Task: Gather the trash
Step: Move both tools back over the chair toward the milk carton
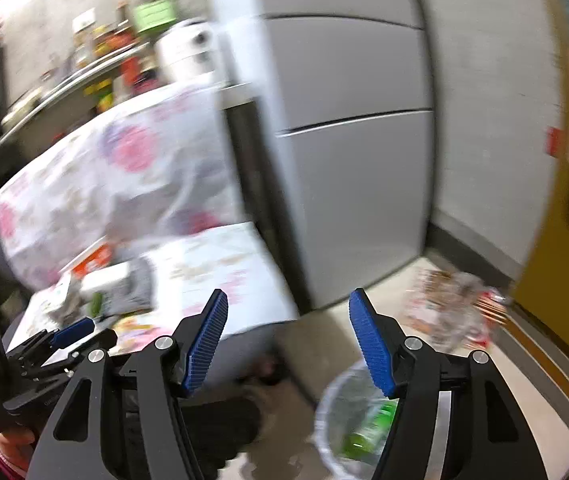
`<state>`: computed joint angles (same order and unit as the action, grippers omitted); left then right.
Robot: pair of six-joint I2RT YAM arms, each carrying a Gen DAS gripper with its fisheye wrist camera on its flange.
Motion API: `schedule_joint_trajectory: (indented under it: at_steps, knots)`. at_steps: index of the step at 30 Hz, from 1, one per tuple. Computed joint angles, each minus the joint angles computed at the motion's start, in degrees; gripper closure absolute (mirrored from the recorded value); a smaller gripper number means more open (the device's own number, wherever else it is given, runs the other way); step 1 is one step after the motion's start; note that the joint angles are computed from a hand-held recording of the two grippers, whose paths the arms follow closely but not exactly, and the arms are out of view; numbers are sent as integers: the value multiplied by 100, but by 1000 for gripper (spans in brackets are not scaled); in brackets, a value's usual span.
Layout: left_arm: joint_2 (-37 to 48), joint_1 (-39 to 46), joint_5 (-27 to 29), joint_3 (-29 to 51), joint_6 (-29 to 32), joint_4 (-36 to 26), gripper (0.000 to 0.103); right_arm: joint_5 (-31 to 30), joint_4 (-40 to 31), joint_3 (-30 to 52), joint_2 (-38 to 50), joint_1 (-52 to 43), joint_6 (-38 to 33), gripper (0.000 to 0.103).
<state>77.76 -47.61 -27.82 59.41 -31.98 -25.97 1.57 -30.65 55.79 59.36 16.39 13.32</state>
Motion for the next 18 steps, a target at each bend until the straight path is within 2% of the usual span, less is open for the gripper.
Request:
schedule_joint_trajectory:
  at_steps: [5, 9, 11, 13, 15, 16, 18]
  knots:
    - [-1264, 506, -289, -735, -355, -894, 38, 240, 274, 667, 1058, 1412, 200, 27]
    - [-2124, 1245, -449, -1195, -234, -1388, 33, 384, 419, 1180, 1823, 2141, 111, 24]
    - [-2316, 1823, -246, -1351, 25, -1386, 31, 386, 403, 1409, 2144, 2325, 55, 23]
    - [-2364, 2649, 284, -1447, 406, -1287, 30, 284, 394, 1661, 2494, 2412, -15, 23]
    - [-2208, 3042, 524, -1412, 571, -1171, 24, 232, 405, 1940, 2844, 2464, -101, 22]
    - [-2055, 3365, 838, -1369, 764, -1031, 21, 246, 427, 1973, 2912, 2509, -106, 22]
    - [-1742, 3642, 1055, -1274, 859, -854, 19, 163, 451, 2181, 3157, 2489, -147, 22]
